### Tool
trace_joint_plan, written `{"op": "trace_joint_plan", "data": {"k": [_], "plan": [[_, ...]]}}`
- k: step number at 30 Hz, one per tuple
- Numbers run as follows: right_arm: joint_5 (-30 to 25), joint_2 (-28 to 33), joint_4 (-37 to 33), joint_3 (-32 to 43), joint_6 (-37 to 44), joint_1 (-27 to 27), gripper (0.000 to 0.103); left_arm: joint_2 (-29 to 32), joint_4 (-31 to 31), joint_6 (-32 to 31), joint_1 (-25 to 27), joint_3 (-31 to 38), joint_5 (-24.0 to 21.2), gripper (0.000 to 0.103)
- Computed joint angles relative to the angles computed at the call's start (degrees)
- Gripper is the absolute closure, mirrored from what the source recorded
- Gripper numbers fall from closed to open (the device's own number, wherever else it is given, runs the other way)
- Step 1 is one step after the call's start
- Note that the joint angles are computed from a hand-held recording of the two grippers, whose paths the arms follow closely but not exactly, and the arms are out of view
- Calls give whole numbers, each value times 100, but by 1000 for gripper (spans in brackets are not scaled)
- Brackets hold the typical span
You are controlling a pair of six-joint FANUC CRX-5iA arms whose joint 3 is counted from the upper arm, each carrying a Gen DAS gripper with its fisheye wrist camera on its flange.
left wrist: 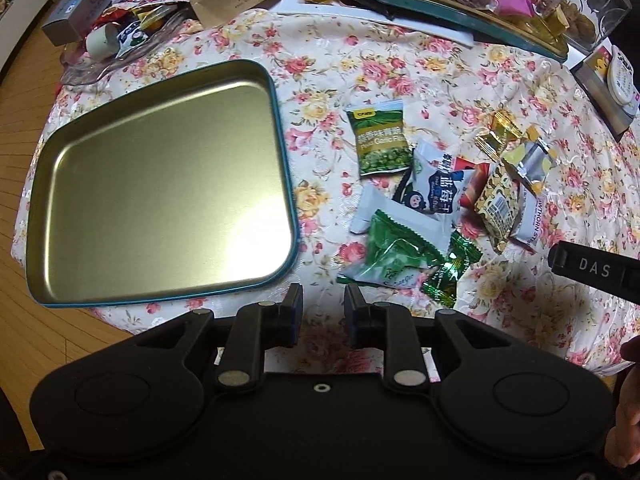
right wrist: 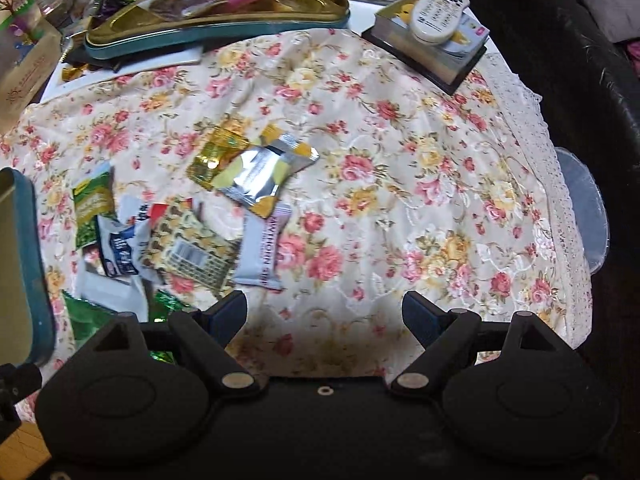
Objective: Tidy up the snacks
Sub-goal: 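Grasp the green pea bag with left tool while right tool grasps silver-yellow candy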
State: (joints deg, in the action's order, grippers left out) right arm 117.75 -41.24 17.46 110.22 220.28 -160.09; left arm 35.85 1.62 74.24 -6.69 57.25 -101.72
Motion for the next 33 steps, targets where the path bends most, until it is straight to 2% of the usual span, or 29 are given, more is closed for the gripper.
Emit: {"op": "trace_joint_plan", "data": {"k": [5, 10, 16, 22, 26, 28, 31, 33], "plan": [[-448, 417, -208, 710, -235, -95, 14, 25, -22, 7, -100, 2, 5, 70], [-497, 471, -136, 755, -291, -88, 15, -102, 116, -39, -124, -213, 217, 70], [-544, 459, 98, 496, -396, 33, 15, -190, 110, 69, -94, -304, 353, 70], [-363, 260, 962, -119, 62, 424, 15, -94, 3, 188, -89, -137, 154, 70], [-838, 617, 489, 543, -260, 277, 15, -95, 38, 200, -105, -108, 120, 70], [-1105, 831, 256, 967, -513, 186, 21, -75, 32, 191, -142, -68, 113, 70], [-1036, 827, 48, 1017, -589, 64, 22, 41, -27, 162, -225, 153, 14, 70], [-928, 735, -35, 866, -501, -6, 22, 267, 9, 158, -259, 558, -212, 70]]}}
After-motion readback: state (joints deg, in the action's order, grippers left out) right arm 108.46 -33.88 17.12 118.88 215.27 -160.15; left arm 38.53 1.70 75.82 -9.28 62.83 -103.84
